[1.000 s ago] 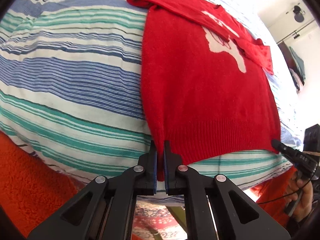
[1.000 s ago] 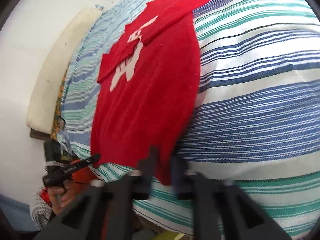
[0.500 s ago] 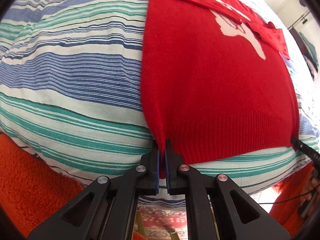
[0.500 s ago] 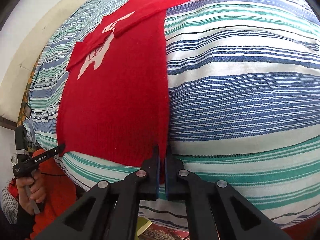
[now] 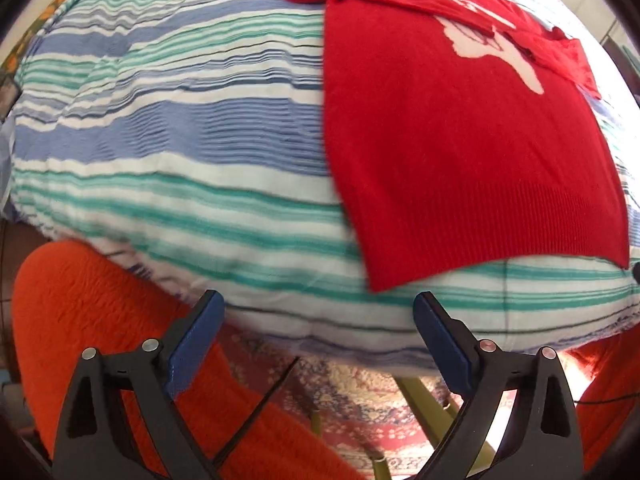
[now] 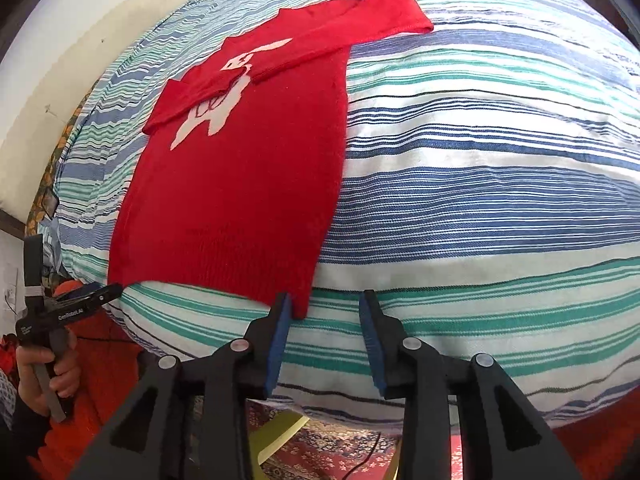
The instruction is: Fold small clothes
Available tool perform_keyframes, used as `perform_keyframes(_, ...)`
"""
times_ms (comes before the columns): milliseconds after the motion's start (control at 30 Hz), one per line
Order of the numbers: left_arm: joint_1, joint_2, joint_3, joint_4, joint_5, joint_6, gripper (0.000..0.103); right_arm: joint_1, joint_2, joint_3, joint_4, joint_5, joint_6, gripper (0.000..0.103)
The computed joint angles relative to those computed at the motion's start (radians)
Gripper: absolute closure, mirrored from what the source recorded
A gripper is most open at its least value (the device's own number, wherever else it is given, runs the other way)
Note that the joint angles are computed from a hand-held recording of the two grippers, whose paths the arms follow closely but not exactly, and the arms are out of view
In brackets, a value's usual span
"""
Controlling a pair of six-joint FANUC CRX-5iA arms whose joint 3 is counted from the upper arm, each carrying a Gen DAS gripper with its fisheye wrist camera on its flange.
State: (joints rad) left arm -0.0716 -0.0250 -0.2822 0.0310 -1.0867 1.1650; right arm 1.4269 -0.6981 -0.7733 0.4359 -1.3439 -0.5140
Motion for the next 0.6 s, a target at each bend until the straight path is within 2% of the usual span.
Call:
perform_keyframes(33, 0.018, -0.023, -0.014, 0.018, 0.021, 0.010, 0.008, 0.026, 0.006, 0.013, 0.008, -0.046, -0.024, 0.067)
perform_keyframes(100, 0.062, -0.066, -0.047, 0.088, 0.087, 0.016, 0.008, 0.071, 0.061, 0.080, 0.012, -0.202, -0.046, 0.066)
perform_keyframes(133, 0.082, -0.088, -0.065, 0.113, 0.120, 0.021, 0.008, 0.075, 0.103, 0.124, 0.008, -0.283, -0.030, 0.060)
perform_keyframes(233, 0.122, -0.133, -0.109, 0.137, 0.228, 0.060, 0.008, 0.060, 0.242, 0.265, 0.008, -0.541, 0.031, 0.034)
perform_keyframes(267, 0.131, -0.142, -0.121, 0.134, 0.253, 0.072, 0.008, 0.051, 0.275, 0.300, 0.014, -0.608, 0.047, 0.029)
perform_keyframes(300, 0.129, -0.138, -0.123, 0.127, 0.271, 0.091, 0.008, 0.045, 0.294, 0.325, 0.019, -0.658, 0.057, 0.029)
perform_keyframes(400, 0.123, -0.124, -0.119, 0.091, 0.280, 0.133, 0.008, 0.028, 0.323, 0.379, 0.034, -0.739, 0.074, 0.029)
perform_keyframes(467, 0.135, -0.132, -0.127, 0.097, 0.276, 0.119, 0.008, 0.016, 0.344, 0.408, 0.037, -0.769, 0.090, 0.029)
perform_keyframes(600, 0.130, -0.130, -0.127, 0.090, 0.292, 0.132, 0.008, 0.008, 0.353, 0.434, 0.043, -0.770, 0.100, 0.028)
